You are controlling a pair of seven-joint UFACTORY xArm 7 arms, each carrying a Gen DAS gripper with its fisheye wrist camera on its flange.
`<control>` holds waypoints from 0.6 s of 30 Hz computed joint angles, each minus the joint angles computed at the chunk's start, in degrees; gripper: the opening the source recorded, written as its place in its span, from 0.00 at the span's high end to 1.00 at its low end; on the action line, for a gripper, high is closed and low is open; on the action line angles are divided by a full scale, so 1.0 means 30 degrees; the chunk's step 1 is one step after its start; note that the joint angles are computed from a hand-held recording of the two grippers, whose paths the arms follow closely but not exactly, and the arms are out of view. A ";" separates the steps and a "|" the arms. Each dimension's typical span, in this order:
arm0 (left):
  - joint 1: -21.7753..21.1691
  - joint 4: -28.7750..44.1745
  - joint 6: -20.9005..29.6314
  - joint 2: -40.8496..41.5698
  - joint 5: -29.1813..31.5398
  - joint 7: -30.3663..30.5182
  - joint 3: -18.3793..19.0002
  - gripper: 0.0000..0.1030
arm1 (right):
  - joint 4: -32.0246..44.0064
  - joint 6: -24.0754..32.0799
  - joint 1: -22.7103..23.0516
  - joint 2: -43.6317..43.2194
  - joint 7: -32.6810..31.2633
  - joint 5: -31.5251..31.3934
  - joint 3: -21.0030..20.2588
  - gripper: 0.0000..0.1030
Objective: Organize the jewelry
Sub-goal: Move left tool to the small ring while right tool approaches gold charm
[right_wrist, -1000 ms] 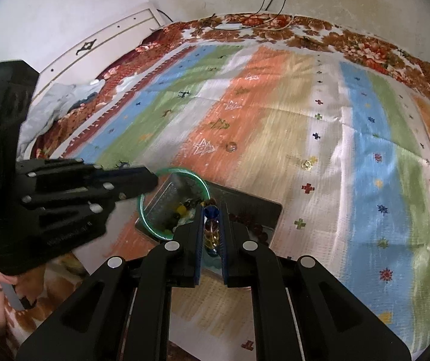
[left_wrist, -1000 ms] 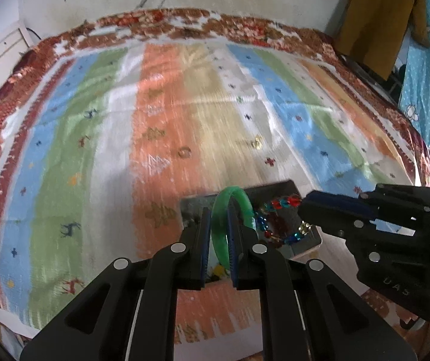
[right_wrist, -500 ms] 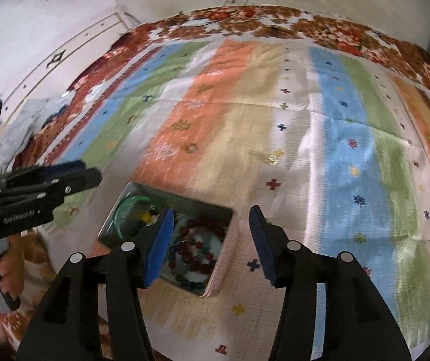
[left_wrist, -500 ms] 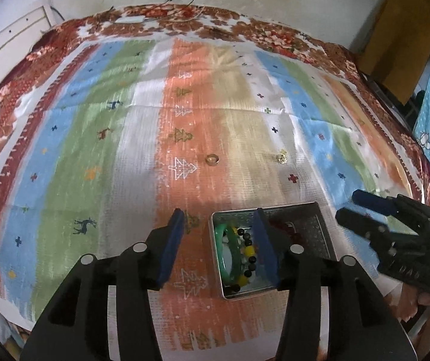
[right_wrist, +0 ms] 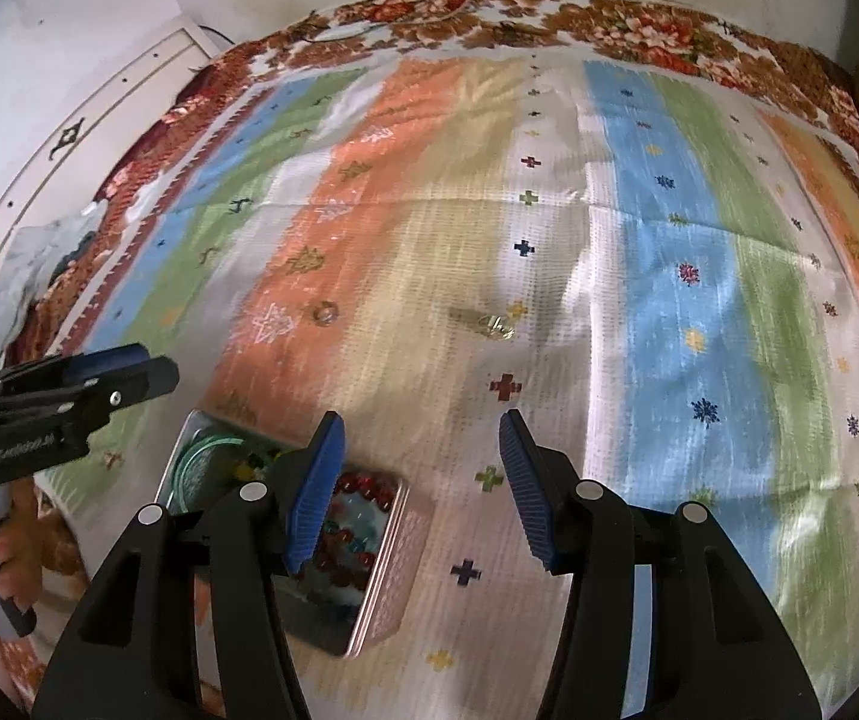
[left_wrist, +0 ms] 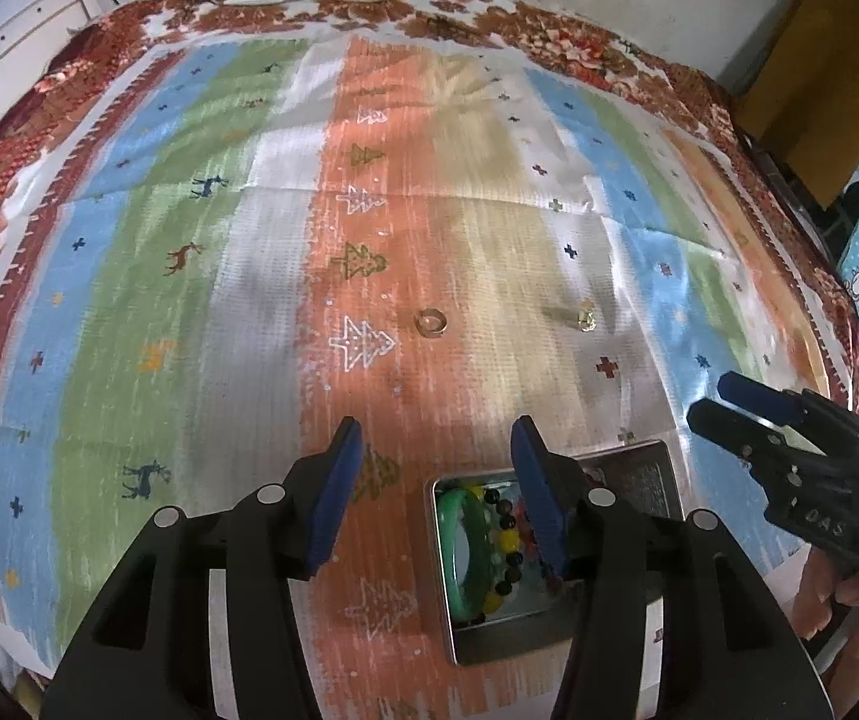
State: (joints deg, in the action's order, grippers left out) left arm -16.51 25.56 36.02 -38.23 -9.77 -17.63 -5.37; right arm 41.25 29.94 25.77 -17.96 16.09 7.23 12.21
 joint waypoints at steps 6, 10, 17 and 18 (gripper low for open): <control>0.0345 0.1058 -0.0292 0.1934 0.0494 0.0158 -0.0065 0.48 | 0.0758 -0.0441 -0.0882 0.1275 0.1098 -0.2521 0.0615 0.48; 0.0377 0.1622 -0.0421 0.3004 0.0613 0.0486 -0.0109 0.48 | 0.1370 -0.0229 -0.0785 0.2297 0.0832 -0.2133 0.0173 0.48; 0.0529 0.2535 -0.0650 0.4588 0.0438 0.0973 0.0149 0.48 | 0.2138 -0.0020 -0.0909 0.3460 0.0951 -0.2466 0.0059 0.48; 0.0508 0.2698 -0.0683 0.4859 0.0274 0.1121 0.0244 0.48 | 0.2184 -0.0023 -0.0898 0.3522 0.0978 -0.2484 0.0064 0.48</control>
